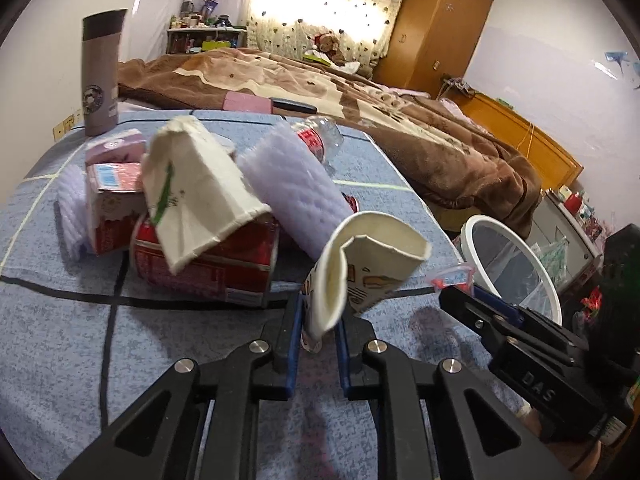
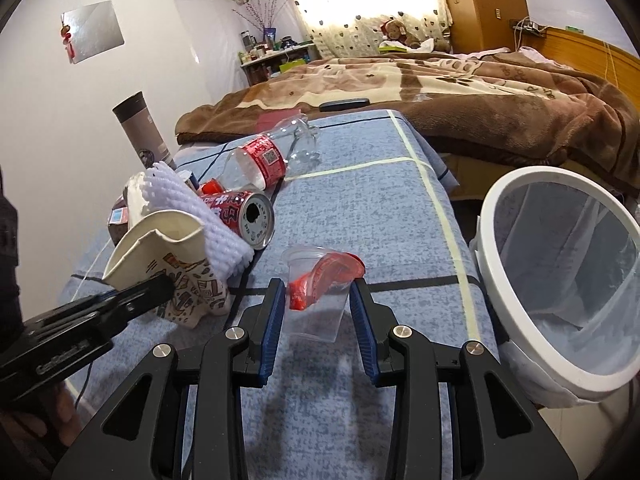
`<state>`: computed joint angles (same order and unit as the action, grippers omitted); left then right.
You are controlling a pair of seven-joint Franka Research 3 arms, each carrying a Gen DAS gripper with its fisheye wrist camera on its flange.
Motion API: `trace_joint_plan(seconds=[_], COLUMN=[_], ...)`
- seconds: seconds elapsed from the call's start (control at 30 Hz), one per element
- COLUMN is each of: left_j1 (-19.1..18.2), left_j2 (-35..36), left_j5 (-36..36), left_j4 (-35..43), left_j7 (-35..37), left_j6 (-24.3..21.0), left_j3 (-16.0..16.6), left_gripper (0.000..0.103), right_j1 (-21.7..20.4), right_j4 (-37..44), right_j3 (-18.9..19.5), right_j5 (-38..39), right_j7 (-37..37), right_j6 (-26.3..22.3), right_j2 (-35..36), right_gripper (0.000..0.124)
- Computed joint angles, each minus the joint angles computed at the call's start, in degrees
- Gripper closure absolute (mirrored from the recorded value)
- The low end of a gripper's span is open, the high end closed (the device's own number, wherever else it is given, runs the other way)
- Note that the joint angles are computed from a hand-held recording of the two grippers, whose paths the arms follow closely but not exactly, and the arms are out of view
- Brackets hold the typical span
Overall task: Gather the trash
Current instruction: 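Grasp the white printed paper cup with the left tool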
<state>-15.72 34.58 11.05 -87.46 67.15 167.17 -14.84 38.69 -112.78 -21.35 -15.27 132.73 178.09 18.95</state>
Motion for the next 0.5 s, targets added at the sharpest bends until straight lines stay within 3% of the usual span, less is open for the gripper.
trace_joint_plan(seconds=[0.1,0.17,0.2,0.23,0.4,0.5], left_j1=[-1.23,-2.43,-2.56,-2.8,-3.82,-3.8], left_j2=[1.27,1.85,2.31,2.63,4.33,4.34], left_j5=[1.6,2.62,2.87,3.11,3.74,3.92], left_j4=[2.07,3.33,4.15,4.68,8.04,7.75], left_j7=[0.44,-0.24,-0.01,-0.13,-0.49,0.04], left_j6=[-0.8,-1.82,-2.56,-2.84,-6.05,-5.16], left_j3=[1.05,2.2,2.21,2.42,3.21,2.71], left_gripper=[0.082,0.066,0.049,0.044,0.043,0.043], right_j1=[0.93,1.18,1.44,2.0,2.95,3.67], right_j4=[-0.44,-0.69,-0.83,-1.22,-1.99,-2.59], right_j3=[-1.39,-1.93,-2.36,-3.15,-4.75,-5.83], right_j5=[-0.69,-0.88,-1.14,-1.6,-2.36,-2.91], right_j7=[1.01,1.56,1.84,2.39,3.58,4.68], right_j6=[0.07,0.31,0.38,0.69,0.97,1.4], right_j2=[-0.23,-0.42,-0.54,-0.71,-1.12,-1.38], right_gripper=[0.089,0.089,0.089,0.089,0.089,0.089])
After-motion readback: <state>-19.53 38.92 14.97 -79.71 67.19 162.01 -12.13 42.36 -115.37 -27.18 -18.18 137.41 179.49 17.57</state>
